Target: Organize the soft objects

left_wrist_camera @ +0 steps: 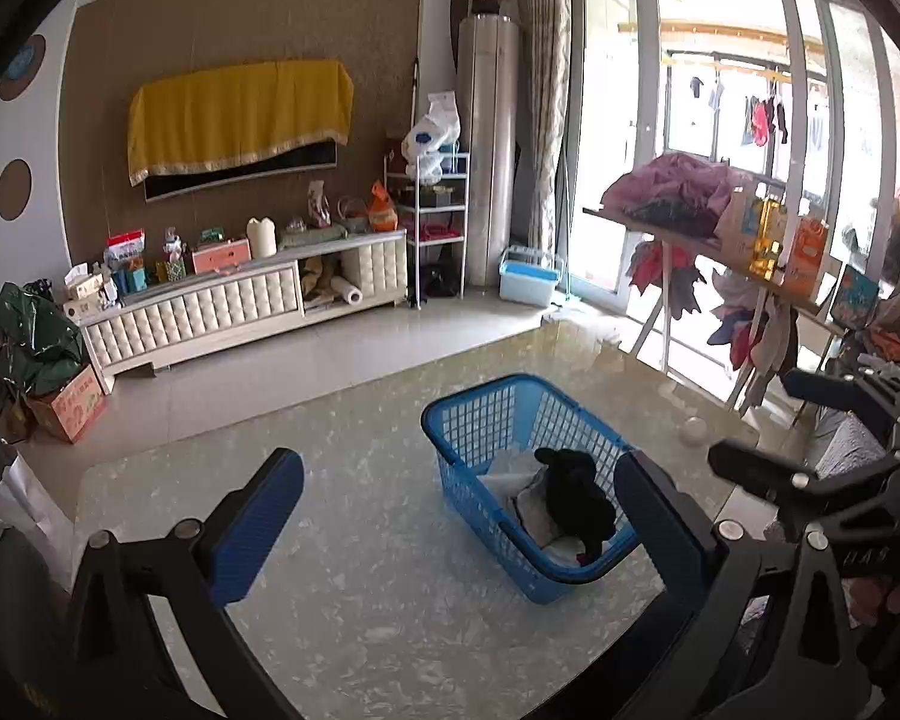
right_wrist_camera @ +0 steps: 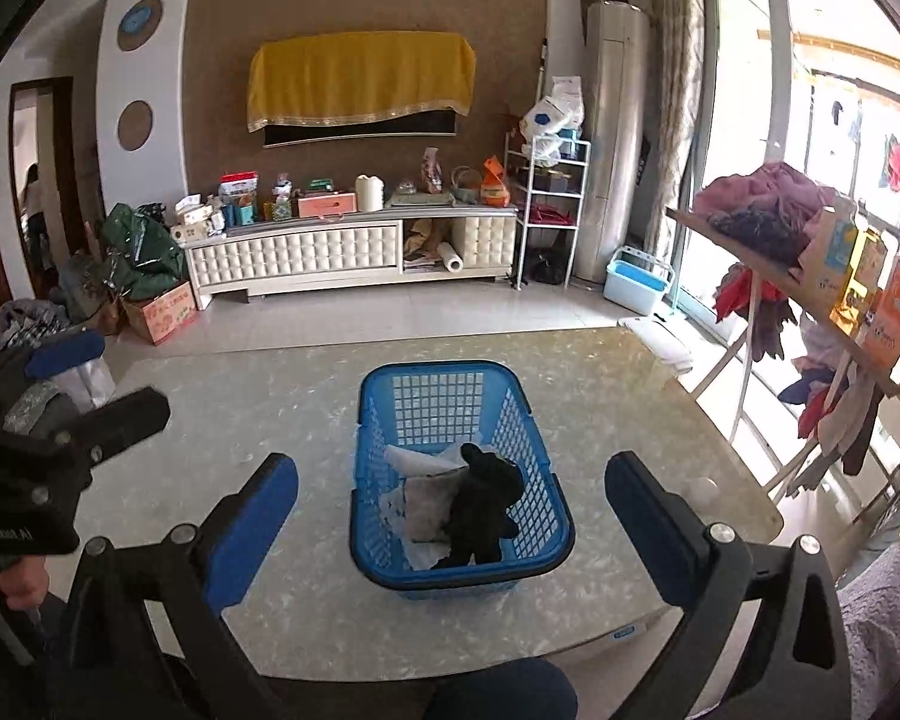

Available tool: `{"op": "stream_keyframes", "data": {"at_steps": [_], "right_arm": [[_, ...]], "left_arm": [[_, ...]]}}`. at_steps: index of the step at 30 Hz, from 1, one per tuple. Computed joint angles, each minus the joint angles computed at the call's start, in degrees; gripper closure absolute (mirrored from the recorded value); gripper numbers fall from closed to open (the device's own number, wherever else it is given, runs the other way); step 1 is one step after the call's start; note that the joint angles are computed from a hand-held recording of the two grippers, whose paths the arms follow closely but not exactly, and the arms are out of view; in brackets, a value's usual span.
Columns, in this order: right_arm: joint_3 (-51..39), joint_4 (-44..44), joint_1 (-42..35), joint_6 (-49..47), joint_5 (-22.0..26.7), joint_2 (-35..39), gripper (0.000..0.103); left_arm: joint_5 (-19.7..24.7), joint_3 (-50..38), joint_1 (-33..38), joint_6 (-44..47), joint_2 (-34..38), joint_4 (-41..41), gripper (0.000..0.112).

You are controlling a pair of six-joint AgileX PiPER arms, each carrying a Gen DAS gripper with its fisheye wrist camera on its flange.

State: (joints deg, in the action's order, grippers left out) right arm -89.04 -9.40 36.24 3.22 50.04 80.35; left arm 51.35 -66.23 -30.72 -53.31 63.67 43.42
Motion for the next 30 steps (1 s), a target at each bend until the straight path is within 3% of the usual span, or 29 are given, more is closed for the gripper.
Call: {"op": "stream_keyframes", "data": {"at_steps": [9, 30], "right_arm": [[2.69, -1.30, 1.41, -0.01, -0.58, -3.50, 0.000], [4.91, -3.00, 2.64, 1.78, -1.36, -5.97, 0.000]], "left_arm": [[6.35, 0.64, -8.40, -6.42, -2.19, 5.93, 0.009], [10.11, 0.19, -13.72, -10.11, -2.03, 9.60, 0.009]]}}
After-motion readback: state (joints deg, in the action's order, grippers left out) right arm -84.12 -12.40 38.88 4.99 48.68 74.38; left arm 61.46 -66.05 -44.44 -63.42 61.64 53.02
